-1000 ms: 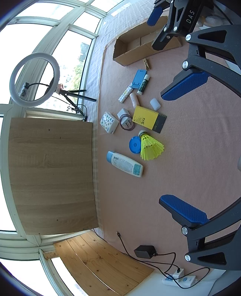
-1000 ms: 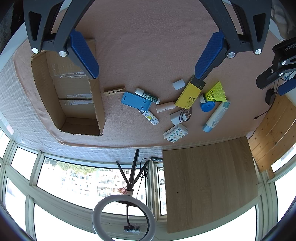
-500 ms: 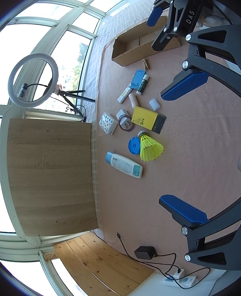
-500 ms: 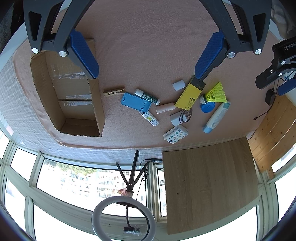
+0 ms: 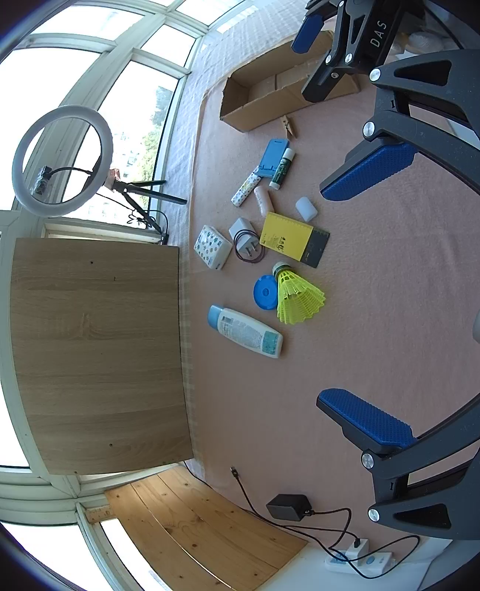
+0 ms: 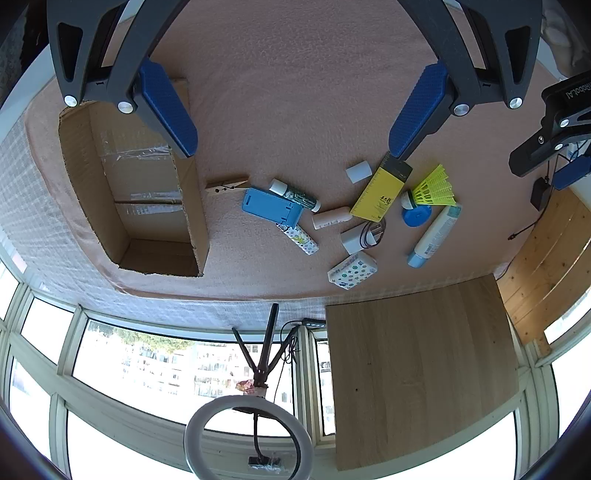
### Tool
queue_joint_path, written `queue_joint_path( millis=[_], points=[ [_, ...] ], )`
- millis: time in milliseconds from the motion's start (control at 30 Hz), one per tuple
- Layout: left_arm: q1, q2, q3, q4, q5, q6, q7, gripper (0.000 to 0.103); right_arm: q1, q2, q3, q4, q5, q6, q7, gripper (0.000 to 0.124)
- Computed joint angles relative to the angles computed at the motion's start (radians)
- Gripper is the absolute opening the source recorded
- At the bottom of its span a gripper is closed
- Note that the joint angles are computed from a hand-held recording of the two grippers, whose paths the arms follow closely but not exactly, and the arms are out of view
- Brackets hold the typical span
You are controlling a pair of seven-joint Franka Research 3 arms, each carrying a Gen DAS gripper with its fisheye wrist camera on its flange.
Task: Organize objects
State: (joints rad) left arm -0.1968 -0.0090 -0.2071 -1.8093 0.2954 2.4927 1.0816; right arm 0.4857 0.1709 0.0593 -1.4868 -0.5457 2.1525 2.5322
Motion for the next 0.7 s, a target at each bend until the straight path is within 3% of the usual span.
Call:
queue_joint_path(
  millis=[700],
  points=[
    [-0.002, 0.001, 0.000, 0.000, -0.022, -0.001, 0.028, 0.103, 0.000, 0.005, -0.004, 0.006, 0.014, -0.002, -0.006, 0.102]
  ],
)
